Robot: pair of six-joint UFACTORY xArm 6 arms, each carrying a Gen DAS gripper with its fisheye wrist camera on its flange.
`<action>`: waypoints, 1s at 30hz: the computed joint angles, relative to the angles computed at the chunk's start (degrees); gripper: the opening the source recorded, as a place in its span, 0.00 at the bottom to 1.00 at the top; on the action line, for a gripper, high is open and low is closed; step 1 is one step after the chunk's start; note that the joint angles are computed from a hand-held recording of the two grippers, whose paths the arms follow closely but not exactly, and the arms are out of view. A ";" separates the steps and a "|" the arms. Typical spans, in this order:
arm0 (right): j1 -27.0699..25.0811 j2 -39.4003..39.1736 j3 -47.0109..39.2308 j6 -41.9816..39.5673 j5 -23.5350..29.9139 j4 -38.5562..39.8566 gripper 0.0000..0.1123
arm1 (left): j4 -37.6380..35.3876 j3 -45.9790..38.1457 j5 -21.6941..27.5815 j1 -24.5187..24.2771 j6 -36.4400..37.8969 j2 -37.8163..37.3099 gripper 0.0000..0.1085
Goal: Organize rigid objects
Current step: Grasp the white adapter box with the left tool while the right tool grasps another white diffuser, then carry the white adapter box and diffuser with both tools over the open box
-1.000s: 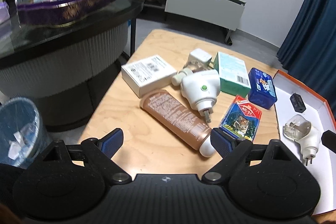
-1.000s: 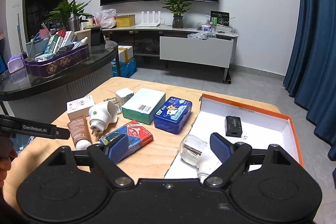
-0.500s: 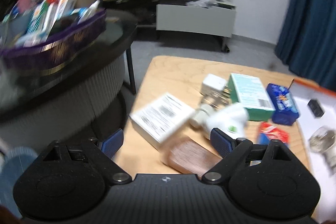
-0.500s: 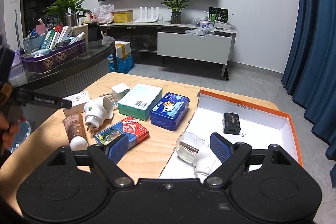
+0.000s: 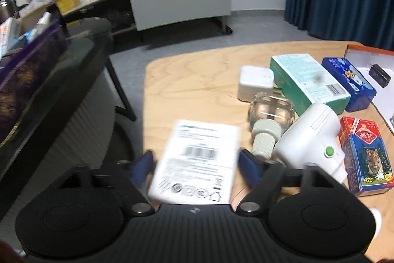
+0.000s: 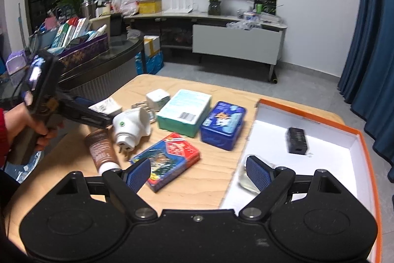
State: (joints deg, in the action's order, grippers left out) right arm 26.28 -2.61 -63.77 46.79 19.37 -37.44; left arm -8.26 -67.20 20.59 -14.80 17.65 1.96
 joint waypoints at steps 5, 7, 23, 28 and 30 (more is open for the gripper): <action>2.02 6.78 -6.75 -6.00 -1.09 5.97 0.89 | -2.46 0.13 -0.50 0.31 -0.77 -0.73 0.55; 2.84 10.71 -10.86 -8.52 -1.78 8.22 0.89 | -2.74 1.04 -1.54 0.43 -1.59 -2.15 0.55; 4.90 35.60 -39.68 -14.31 6.50 18.54 0.57 | -0.95 7.84 -6.78 1.30 -14.69 -10.90 0.55; 3.69 29.18 -30.87 -8.48 2.02 13.52 0.56 | 1.09 9.82 -7.64 0.87 -17.80 -12.64 0.55; 2.97 24.92 -25.82 -4.66 -0.61 10.71 0.56 | 0.84 11.12 -8.26 0.04 -18.04 -13.94 0.55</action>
